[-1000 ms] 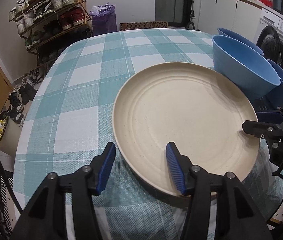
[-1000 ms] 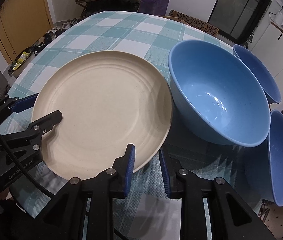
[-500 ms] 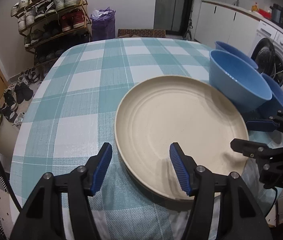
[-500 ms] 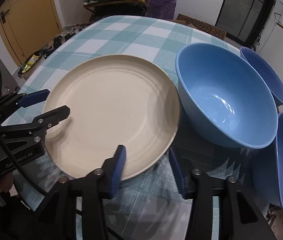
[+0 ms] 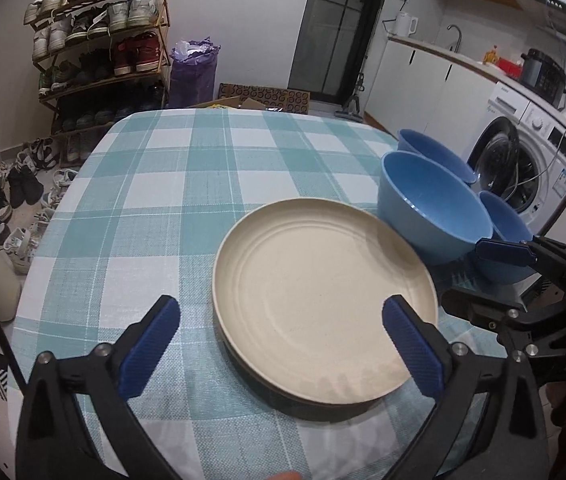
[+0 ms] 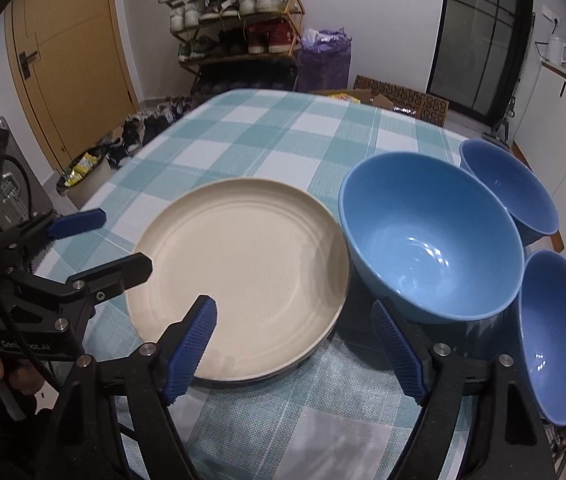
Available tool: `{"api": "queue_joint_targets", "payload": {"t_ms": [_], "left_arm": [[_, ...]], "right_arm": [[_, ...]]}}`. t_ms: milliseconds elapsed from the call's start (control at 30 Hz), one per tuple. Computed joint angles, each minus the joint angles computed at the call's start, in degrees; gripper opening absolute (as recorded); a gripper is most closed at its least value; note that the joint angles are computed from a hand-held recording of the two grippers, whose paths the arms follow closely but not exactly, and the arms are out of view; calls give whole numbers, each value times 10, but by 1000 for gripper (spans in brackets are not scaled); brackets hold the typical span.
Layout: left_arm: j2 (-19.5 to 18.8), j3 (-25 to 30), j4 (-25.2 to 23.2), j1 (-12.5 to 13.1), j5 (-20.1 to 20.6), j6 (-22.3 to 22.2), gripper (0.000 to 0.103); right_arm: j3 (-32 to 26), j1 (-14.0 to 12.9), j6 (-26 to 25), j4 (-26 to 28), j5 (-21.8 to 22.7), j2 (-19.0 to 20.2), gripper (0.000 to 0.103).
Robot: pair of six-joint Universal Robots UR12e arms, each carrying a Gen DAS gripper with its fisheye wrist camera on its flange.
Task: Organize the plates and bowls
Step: 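Open both grippers and pull them back from the plate stack, then move both grippers back and over toward the blue bowls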
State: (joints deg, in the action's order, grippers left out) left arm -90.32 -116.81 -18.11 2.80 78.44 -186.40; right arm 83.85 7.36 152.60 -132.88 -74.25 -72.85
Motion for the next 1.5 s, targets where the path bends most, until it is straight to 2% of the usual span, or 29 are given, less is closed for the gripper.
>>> {"api": "queue_joint_targets", "payload": {"t_ms": [67,133,200,367,633,800,1133,1367,1500], "left_arm": [[1,-2,10,2,-8,-4,103],[2,-4,26,2,-11,-11,103],[3,-5,33,1,-11,-12,103],[9,-7,55,-2,-15,-8,103],[17,8,60,-15,-16,9,103],[15,25,64,-28,-14,25,103],[1,72,66,-46,0,34,103],[-14,107,65,-54,8,44,103],[-25,127,64,-58,12,50,103]], "right_arm": [[3,-5,6,-7,10,-5,89],[7,-12,9,-11,26,-11,98],[13,-21,15,-22,50,-17,102],[25,-42,33,-50,86,-29,102],[37,-83,64,-83,146,-52,102],[41,-110,108,-117,187,-62,102],[24,-134,141,-170,194,-73,102],[3,-150,182,-207,202,-70,102],[-13,-161,222,-235,212,-63,102]]}}
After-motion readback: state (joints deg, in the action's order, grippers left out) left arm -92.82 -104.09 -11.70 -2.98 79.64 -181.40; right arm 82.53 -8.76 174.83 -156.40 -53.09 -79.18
